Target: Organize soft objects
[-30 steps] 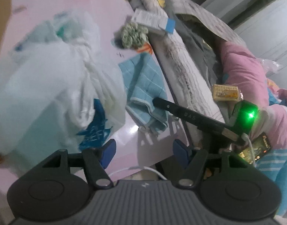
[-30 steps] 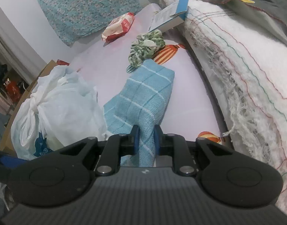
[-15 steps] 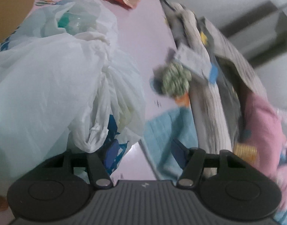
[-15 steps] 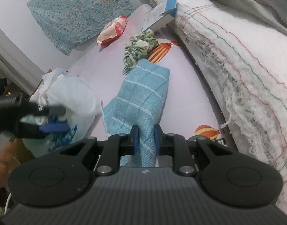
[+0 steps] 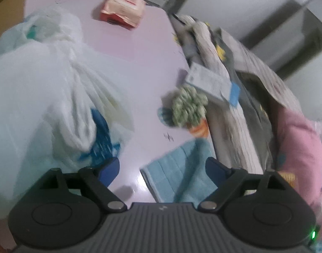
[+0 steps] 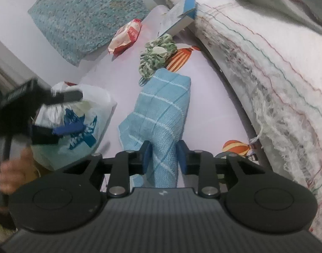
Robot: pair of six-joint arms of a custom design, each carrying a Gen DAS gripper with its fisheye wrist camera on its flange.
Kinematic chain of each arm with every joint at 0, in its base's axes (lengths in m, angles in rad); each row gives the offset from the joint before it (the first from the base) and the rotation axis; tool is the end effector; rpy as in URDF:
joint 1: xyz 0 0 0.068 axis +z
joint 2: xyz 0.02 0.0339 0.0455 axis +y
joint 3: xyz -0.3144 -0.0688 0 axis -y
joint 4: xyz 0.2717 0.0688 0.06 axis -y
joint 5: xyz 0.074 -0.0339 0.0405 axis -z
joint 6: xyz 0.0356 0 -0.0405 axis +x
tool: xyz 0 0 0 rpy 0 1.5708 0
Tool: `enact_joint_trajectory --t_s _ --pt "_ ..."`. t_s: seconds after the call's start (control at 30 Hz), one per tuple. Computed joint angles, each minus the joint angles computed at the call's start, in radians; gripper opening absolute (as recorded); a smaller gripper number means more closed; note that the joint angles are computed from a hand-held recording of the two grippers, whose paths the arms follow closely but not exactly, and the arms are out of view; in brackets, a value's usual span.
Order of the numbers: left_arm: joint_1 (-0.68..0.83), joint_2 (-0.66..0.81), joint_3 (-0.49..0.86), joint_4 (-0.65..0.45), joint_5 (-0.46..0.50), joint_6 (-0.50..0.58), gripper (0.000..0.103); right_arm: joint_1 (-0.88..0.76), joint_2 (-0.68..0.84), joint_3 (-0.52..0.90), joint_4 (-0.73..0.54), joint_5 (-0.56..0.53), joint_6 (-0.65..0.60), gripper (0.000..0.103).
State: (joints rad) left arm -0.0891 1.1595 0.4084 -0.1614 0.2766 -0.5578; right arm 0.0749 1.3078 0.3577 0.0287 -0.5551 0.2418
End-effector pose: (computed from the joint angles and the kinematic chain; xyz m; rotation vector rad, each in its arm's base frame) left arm 0.1984 -0.0275 0.1745 -0.4716 2.4948 -0.6100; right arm 0.2061 0.0343 0.1479 -0.0301 2.4775 0.8248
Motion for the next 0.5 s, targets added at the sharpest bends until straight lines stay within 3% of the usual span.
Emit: enact_joint_trajectory --t_s 0.17,0.3,0.5 --pt "-0.074 -0.057 -0.034 -0.044 0.007 -0.010 0.083 0.062 -0.023 0.000 -0.009 0.083 0.001 0.025" --pt "-0.153 -0.115 -0.049 -0.074 -0.056 -0.034 0.079 0.092 -0.042 -0.006 -0.016 0.126 -0.014 0.021" --pt "-0.258 -0.142 -0.062 -0.086 -0.169 -0.052 0.066 0.082 -0.071 0.010 -0.104 0.104 -0.085 0.017"
